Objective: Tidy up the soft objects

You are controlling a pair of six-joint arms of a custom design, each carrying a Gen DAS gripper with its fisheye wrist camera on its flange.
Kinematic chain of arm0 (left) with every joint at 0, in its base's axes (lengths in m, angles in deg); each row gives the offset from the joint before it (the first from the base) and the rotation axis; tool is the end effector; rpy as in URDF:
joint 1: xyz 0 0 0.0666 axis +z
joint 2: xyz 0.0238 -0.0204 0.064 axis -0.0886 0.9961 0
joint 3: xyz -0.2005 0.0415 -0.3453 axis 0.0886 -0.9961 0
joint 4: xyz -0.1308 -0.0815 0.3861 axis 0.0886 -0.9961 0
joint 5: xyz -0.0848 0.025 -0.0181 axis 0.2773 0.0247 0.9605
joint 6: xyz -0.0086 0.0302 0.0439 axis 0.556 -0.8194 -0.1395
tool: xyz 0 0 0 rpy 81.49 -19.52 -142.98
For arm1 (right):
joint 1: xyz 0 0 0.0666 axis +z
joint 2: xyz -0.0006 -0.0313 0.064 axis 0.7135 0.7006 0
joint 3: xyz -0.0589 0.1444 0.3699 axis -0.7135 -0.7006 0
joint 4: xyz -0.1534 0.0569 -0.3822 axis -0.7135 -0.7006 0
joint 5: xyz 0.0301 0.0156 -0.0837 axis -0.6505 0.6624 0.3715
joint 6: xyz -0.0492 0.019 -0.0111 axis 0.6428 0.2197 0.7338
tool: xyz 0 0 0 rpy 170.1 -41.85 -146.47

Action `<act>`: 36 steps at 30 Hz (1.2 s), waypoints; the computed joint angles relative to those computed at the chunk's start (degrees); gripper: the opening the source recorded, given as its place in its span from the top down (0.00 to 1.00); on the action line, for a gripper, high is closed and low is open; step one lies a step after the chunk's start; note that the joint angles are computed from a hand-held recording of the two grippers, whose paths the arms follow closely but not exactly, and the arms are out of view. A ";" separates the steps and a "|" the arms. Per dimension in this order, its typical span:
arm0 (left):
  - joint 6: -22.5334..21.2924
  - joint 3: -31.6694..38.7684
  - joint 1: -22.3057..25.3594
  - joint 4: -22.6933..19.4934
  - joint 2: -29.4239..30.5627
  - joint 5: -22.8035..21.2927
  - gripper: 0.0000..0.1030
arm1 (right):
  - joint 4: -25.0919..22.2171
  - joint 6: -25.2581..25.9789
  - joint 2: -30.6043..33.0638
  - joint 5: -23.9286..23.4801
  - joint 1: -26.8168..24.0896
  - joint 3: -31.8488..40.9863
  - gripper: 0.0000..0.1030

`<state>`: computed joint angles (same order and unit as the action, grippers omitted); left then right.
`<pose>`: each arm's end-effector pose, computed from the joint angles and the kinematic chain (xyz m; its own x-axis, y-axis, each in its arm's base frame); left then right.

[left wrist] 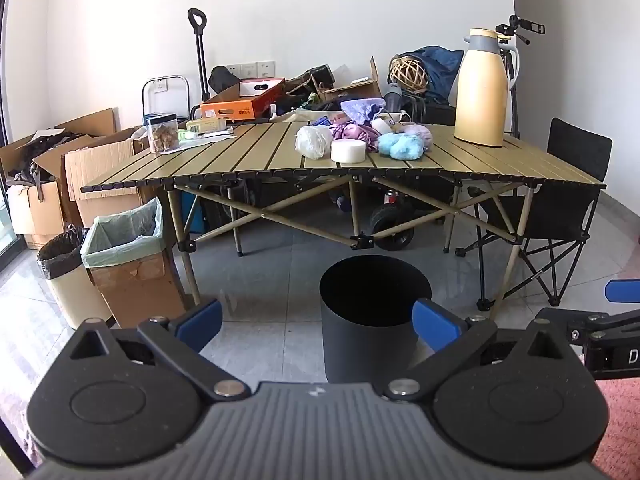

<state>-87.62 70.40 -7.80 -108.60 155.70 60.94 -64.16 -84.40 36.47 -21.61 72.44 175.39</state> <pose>0.5261 -0.0261 0.6395 -0.4961 0.0805 -0.8646 0.0910 0.9950 0.0404 0.5172 0.2510 0.6393 -0.5826 0.0135 -0.8127 -0.0724 0.9950 0.0684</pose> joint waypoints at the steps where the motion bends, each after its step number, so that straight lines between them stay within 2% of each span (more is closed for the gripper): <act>1: 0.06 0.12 0.02 -0.27 0.04 -0.04 0.00 | 0.00 -0.31 -0.06 -0.27 -0.02 -0.09 0.00; 36: -0.47 0.39 -0.14 0.22 -0.01 -0.02 0.00 | 1.51 -0.41 -1.35 -0.35 0.21 -1.72 0.00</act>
